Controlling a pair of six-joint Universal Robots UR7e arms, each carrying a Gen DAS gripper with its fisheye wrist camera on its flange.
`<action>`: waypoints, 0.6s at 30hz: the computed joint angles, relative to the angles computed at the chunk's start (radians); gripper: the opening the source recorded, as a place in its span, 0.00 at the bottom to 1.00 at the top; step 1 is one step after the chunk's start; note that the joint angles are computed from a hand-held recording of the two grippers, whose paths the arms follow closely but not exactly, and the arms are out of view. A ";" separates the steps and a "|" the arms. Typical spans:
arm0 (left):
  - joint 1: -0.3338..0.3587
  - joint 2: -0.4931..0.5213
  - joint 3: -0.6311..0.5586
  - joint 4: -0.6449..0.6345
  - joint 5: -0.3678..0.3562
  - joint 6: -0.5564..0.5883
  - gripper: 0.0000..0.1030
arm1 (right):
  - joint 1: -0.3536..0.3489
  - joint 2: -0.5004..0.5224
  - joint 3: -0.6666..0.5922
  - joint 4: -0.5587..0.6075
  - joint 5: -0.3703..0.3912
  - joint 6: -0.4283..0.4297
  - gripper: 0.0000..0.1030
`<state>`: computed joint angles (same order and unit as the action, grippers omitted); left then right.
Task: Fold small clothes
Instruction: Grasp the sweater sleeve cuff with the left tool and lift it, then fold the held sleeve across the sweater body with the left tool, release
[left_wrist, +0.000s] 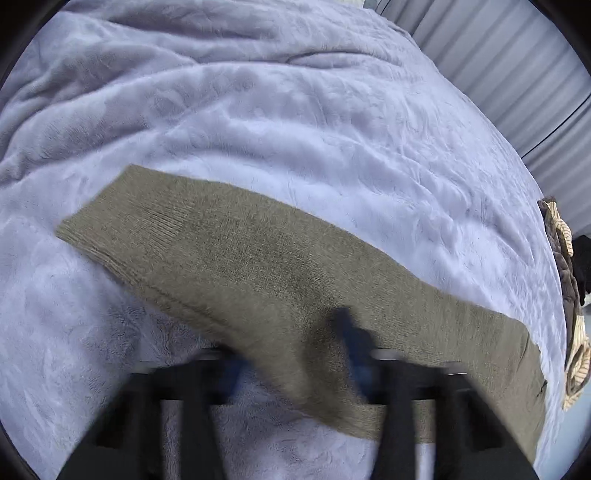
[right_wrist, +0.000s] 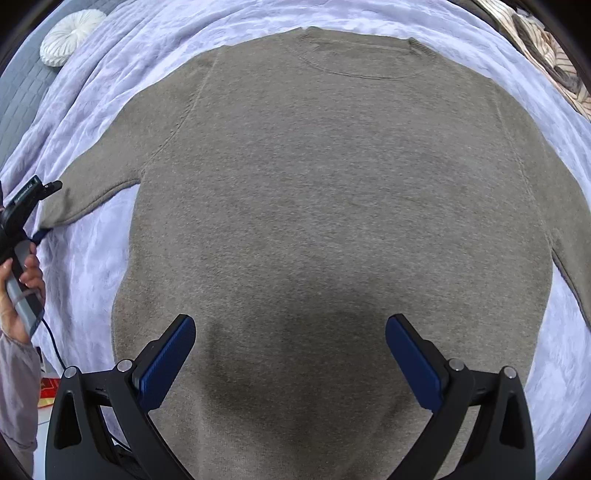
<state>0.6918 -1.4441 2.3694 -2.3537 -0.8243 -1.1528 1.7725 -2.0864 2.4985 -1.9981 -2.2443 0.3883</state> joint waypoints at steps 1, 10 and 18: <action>0.015 0.020 -0.009 -0.016 -0.010 0.012 0.09 | 0.003 0.006 0.000 -0.003 0.002 0.000 1.00; -0.152 0.151 -0.078 -0.146 0.060 0.181 0.09 | 0.010 -0.016 0.006 -0.022 0.018 -0.018 1.00; -0.275 0.475 -0.311 -0.382 -0.104 0.503 0.09 | -0.060 -0.201 0.015 0.025 0.030 -0.054 0.99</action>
<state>0.4168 -0.9688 2.0581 -2.7357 -0.9281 -0.6497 1.7127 -2.2872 2.5137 -1.9728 -2.2146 0.3340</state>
